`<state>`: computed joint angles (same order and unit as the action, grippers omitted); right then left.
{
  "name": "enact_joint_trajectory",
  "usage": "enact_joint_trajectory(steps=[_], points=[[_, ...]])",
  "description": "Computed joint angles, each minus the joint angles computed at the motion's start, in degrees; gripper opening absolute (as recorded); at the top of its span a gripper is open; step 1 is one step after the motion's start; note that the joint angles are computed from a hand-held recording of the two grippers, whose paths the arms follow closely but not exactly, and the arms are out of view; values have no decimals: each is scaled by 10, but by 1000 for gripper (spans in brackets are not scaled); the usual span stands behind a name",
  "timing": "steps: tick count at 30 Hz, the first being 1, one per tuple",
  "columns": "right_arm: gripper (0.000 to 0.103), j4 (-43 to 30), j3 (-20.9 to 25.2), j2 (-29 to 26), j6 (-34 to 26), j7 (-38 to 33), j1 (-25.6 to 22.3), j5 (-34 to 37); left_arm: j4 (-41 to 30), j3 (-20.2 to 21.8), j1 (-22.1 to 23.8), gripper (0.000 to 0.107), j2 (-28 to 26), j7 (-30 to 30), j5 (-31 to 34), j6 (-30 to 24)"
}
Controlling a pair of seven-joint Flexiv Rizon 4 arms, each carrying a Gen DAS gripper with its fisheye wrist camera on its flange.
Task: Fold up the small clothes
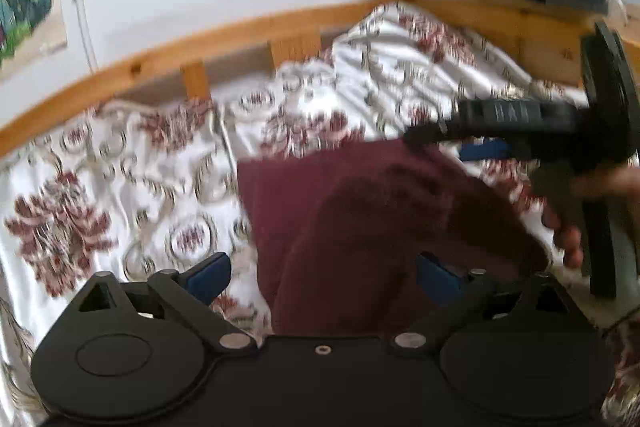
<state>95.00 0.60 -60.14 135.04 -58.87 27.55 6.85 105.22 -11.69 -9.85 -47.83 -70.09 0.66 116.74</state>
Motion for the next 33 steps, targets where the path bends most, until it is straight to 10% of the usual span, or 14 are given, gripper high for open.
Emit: enact_joint_trajectory(steps=[11,16,33], points=[[63,-30,48,-34,-21,80,-59,-105,-10,-35,33,37,-14,36,43,-47],[21,-36,18,-37,-26,75,-34,-90,-11,-4,-2,20,-15,55,25,-29],[14,19,-55,25,-13,-108,41,104,-48,-57,2,18,-40,100,70,-32]])
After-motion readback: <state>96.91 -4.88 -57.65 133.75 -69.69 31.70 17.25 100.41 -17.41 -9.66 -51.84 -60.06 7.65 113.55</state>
